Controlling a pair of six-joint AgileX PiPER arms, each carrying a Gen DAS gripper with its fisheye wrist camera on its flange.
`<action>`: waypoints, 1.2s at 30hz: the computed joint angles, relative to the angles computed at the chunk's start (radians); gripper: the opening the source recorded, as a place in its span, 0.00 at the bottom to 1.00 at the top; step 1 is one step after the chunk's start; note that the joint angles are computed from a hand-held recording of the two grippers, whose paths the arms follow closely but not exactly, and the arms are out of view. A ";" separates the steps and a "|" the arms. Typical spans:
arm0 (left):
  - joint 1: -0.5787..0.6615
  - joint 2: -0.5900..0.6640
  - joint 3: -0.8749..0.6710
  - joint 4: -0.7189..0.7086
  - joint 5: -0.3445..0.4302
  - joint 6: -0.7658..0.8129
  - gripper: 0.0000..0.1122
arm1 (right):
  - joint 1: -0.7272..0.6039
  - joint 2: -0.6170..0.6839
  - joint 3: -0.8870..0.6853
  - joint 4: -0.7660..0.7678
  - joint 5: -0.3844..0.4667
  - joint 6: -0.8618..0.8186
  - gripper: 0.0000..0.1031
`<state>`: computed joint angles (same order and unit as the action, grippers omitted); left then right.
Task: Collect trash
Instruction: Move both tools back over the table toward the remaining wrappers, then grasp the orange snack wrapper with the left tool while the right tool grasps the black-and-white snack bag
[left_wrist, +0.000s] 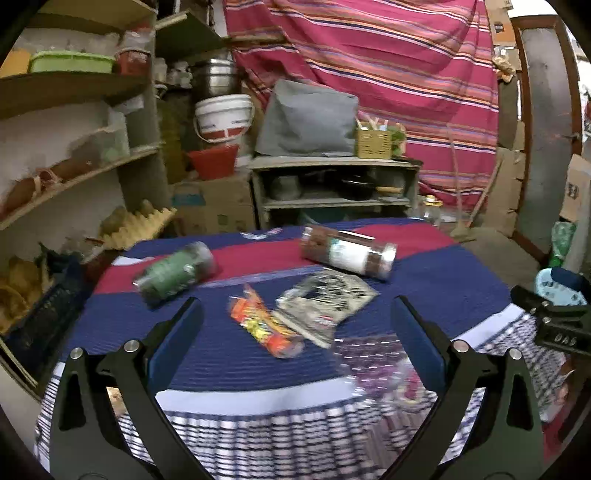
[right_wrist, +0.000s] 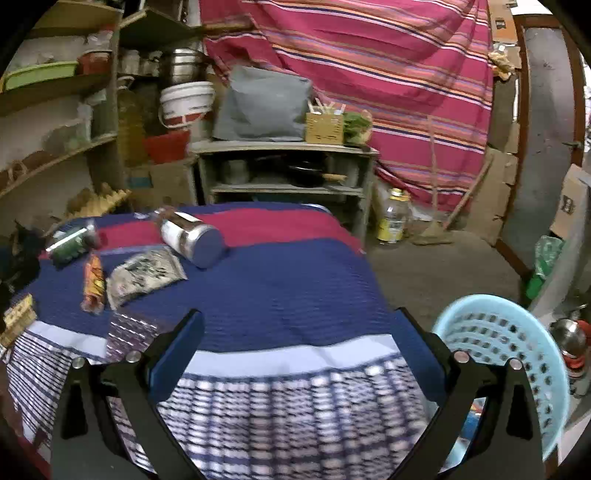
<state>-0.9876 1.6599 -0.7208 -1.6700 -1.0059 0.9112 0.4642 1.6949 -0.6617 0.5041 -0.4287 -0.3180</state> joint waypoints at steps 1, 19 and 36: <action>0.002 0.000 0.007 0.002 -0.011 -0.001 0.87 | 0.012 0.013 -0.008 -0.009 -0.016 0.017 0.96; 0.319 -0.047 0.161 0.227 0.221 -0.172 0.87 | 0.180 0.187 -0.227 0.271 -0.063 -0.205 0.96; 0.581 0.184 -0.074 0.277 0.557 -0.078 0.87 | 0.190 0.318 -0.410 0.497 0.041 -0.511 0.96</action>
<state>-0.4068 1.8443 -0.7943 -1.3927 -0.4491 0.8333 0.6540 2.0125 -1.0717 1.0012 -0.3881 -0.8287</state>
